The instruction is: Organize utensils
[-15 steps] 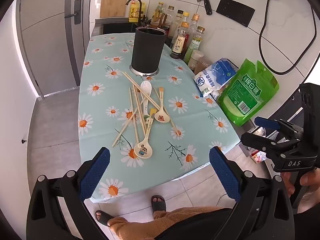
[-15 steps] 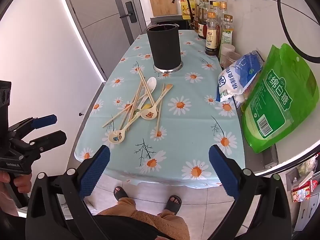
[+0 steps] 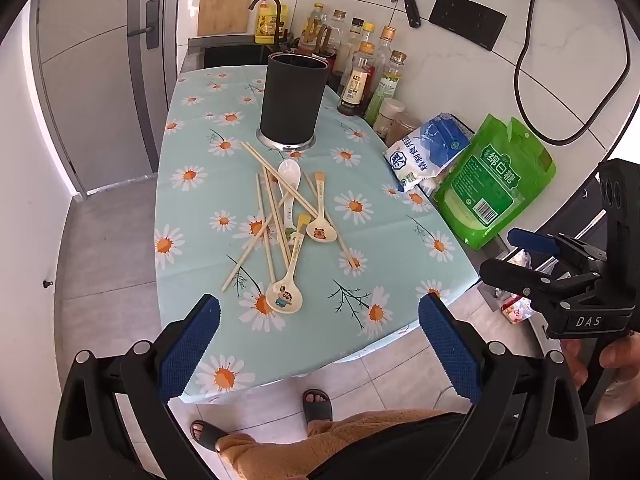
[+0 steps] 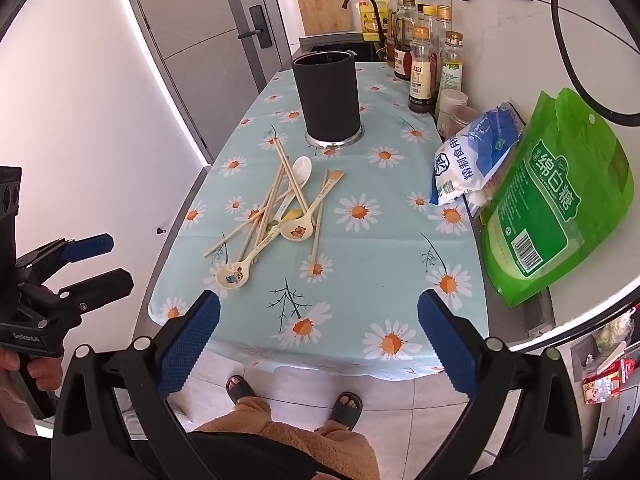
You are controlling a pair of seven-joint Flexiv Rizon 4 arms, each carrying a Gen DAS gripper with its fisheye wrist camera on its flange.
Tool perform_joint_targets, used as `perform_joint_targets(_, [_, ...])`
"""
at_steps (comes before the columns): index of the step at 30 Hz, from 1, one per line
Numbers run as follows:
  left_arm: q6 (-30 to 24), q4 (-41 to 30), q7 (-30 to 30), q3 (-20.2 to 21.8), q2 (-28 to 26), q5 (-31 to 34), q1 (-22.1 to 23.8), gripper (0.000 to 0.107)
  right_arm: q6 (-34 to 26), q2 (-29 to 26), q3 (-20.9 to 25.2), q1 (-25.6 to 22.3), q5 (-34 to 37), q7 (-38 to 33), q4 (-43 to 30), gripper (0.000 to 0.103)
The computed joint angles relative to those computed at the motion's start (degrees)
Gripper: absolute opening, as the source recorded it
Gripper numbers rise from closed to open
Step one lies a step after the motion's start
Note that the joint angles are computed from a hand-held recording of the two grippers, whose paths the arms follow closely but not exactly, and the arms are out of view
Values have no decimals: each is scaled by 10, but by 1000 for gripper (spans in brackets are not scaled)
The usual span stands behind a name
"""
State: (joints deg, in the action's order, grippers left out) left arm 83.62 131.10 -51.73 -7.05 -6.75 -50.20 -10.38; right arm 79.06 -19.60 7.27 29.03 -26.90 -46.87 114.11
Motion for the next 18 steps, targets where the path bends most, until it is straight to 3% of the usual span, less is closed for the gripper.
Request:
perform_joint_targets(7, [-11, -2, -37, 11, -1, 57, 3, 97, -7, -7, 9, -5, 17, -18, -10, 98])
perform_joint_targets(18, [-18, -8, -50, 8, -7, 74, 8, 97, -4, -9, 9, -6, 27, -26, -11, 98])
